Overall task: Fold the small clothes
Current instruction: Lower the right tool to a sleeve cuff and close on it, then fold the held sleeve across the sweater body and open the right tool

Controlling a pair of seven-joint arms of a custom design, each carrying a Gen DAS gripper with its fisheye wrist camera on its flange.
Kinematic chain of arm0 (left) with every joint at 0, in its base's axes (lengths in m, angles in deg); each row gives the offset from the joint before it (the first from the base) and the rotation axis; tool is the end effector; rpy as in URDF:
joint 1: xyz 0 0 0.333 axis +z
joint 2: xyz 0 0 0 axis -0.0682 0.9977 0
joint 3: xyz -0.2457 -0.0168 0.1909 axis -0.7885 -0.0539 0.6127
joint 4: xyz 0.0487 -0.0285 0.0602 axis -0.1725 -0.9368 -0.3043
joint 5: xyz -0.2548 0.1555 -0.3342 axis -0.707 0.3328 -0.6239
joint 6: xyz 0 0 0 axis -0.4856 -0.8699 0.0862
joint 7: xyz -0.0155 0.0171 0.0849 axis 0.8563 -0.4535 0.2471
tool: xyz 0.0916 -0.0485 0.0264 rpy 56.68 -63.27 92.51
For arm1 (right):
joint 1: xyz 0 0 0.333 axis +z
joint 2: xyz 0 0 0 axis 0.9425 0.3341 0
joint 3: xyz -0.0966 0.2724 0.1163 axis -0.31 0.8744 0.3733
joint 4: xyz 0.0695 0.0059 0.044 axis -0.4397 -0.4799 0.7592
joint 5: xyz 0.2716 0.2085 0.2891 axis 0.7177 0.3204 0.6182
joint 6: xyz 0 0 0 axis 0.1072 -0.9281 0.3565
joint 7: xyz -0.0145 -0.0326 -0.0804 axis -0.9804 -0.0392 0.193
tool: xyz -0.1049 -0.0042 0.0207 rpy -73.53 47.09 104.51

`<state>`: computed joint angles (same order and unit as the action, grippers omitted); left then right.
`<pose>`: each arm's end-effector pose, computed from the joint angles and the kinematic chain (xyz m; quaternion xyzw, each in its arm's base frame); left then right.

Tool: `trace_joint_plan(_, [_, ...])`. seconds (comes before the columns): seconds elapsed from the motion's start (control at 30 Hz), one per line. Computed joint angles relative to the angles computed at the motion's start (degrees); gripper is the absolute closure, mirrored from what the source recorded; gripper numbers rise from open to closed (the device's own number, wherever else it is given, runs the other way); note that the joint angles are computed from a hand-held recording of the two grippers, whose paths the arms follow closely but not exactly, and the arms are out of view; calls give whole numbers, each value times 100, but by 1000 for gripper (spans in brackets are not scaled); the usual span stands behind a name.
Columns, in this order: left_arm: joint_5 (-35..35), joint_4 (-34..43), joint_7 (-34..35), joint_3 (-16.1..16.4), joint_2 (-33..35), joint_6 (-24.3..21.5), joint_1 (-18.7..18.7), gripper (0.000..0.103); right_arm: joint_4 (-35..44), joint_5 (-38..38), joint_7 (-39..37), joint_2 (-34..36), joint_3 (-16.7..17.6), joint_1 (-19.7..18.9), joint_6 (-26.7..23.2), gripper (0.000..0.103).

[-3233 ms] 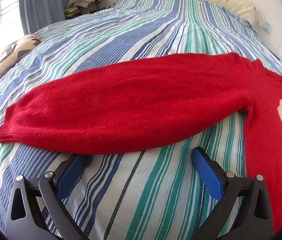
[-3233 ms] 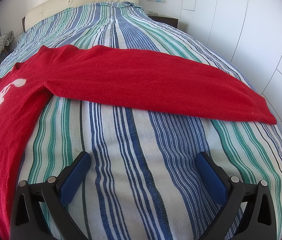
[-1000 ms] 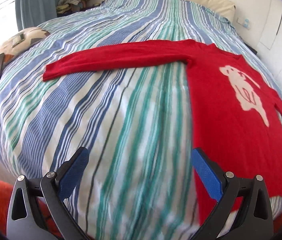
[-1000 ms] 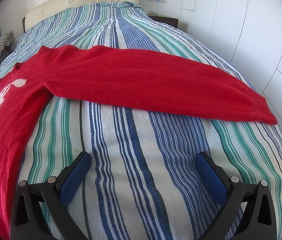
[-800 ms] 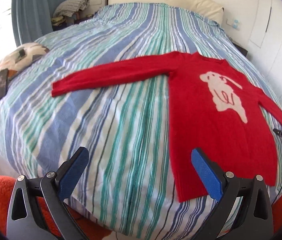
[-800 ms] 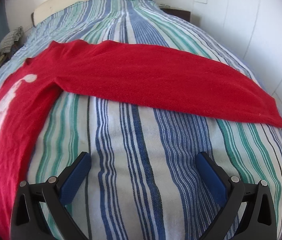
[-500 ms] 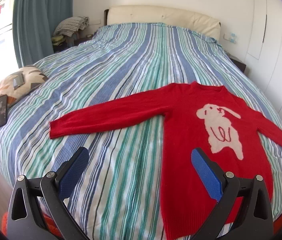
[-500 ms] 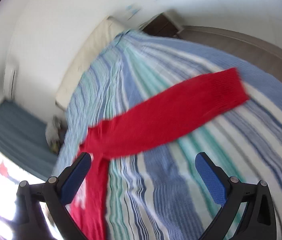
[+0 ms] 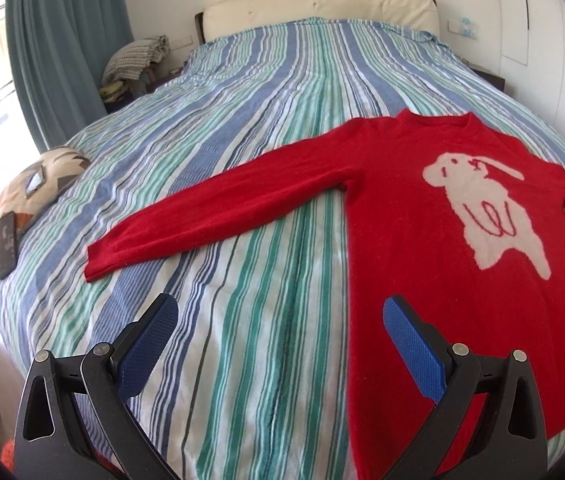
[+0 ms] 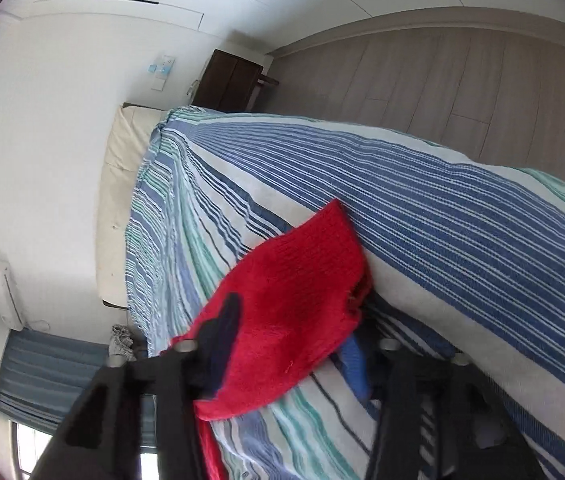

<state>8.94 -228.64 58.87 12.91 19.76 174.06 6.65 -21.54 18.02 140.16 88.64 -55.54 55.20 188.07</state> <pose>0.4687 -0.0079 0.4795 -0.7633 0.5170 -0.1430 0.3601 0.7175 -0.1902 0.4177 -0.3428 0.8153 0.1046 0.4548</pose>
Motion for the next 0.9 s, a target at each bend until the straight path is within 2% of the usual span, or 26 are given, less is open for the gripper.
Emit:
trace_joint_plan(0.03, [44,-17,-2,-6,-4,-27,36,1,69,-157,167,70,-34,27,-62,99])
trace_joint_plan(0.1, [61,-75,11,59,-54,-39,83,0,-84,-395,227,-107,-63,163,330,99])
trace_joint_plan(0.2, [-65,-329,9,283,-259,256,166,1,34,-962,-447,-427,-3,411,596,99])
trace_joint_plan(0.3, [-287,-666,-45,441,-440,586,316,1,444,-1175,-1121,-645,189,703,347,99])
trace_joint_plan(0.37, [-564,-731,-35,517,-437,559,351,1,947,-1093,-1389,-577,361,935,40,99])
trace_joint_plan(0.47, [-827,-774,-14,583,-424,762,430,1,1773,-1203,-1584,-283,629,1398,-456,99])
trace_joint_plan(0.57, [-840,-849,-10,468,-519,833,596,1,2505,-1605,-1555,191,854,1924,-831,99])
trace_joint_plan(0.63, [-981,-919,82,559,-587,883,560,1,3260,-1960,-1219,816,962,2216,-1478,91])
trace_joint_plan(0.67, [-1062,-954,143,611,-615,916,537,1,3674,-2111,-909,1164,1036,2301,-1862,71])
trace_joint_plan(0.7, [-1120,-973,191,629,-634,922,543,1,3887,-2137,-718,1371,1063,2356,-2156,56])
trace_joint_plan(0.8, [-1196,-997,263,588,-670,918,629,1,3662,-1846,-690,1362,1240,2244,-2043,55])
trace_joint_plan(0.9, [-1306,-998,345,625,-637,1004,636,1,3394,-1835,-622,1193,1102,2142,-1868,55])
